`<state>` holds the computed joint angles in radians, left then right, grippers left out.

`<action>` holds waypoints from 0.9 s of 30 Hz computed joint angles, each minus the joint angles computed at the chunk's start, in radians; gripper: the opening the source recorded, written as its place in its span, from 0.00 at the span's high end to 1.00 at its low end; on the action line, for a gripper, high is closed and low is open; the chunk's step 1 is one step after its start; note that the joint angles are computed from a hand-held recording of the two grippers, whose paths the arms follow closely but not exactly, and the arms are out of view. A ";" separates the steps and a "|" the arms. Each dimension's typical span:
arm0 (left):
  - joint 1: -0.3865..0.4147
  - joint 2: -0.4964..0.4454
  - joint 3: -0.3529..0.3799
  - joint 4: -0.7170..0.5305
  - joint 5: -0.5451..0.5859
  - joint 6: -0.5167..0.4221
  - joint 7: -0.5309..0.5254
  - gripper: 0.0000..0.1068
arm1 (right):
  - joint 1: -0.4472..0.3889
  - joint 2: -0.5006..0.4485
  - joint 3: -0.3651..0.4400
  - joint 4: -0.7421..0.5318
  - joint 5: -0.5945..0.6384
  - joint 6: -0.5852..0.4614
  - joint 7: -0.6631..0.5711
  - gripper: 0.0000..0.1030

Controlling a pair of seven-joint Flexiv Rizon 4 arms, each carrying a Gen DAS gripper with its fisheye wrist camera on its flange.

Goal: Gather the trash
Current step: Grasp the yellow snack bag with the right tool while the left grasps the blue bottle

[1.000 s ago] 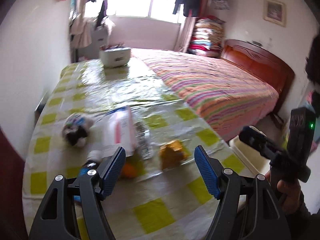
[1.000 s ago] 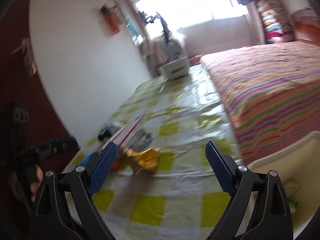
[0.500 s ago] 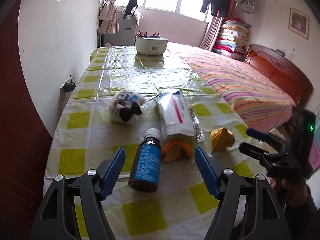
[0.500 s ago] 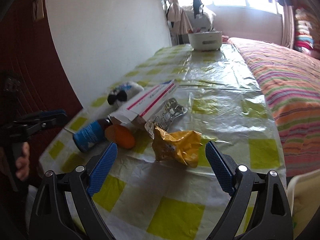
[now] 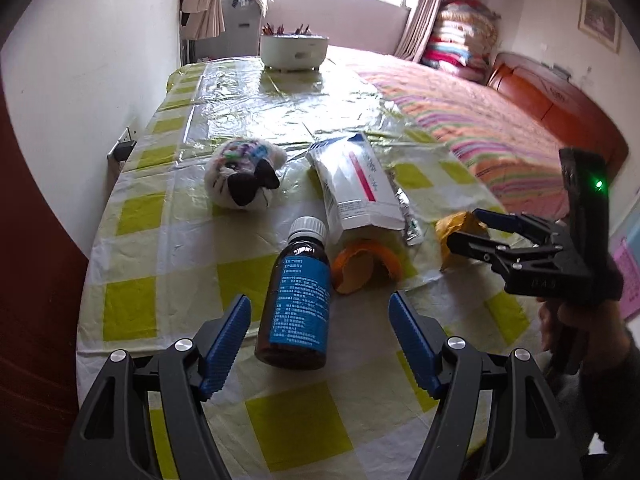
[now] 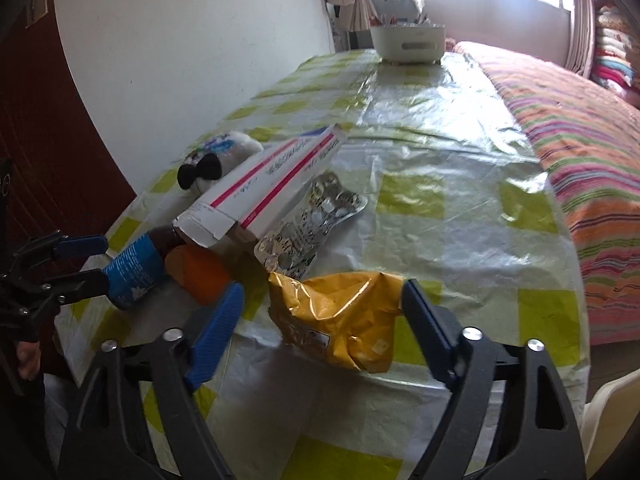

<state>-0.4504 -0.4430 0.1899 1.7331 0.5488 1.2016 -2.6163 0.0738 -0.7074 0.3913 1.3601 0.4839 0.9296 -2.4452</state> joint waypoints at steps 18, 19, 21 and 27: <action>0.083 -0.066 -0.064 -0.015 -0.226 -0.059 0.191 0.35 | -0.080 0.040 0.030 -0.012 0.144 -0.125 -0.076 0.55; 0.085 -0.070 -0.064 -0.019 -0.239 -0.072 0.198 0.35 | -0.086 0.044 0.029 -0.013 0.162 -0.130 -0.082 0.55; 0.092 -0.075 -0.070 -0.021 -0.261 -0.082 0.216 0.35 | -0.088 0.051 0.024 -0.014 0.188 -0.136 -0.093 0.55; 0.106 -0.089 -0.084 -0.027 -0.324 -0.101 0.258 0.35 | -0.093 0.054 0.006 -0.028 0.240 -0.154 -0.107 0.54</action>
<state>-0.3446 -0.5316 0.1058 1.7062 0.2250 1.1009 -2.3579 -0.0194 -0.6538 0.3970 1.3323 0.7239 0.7757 -2.5519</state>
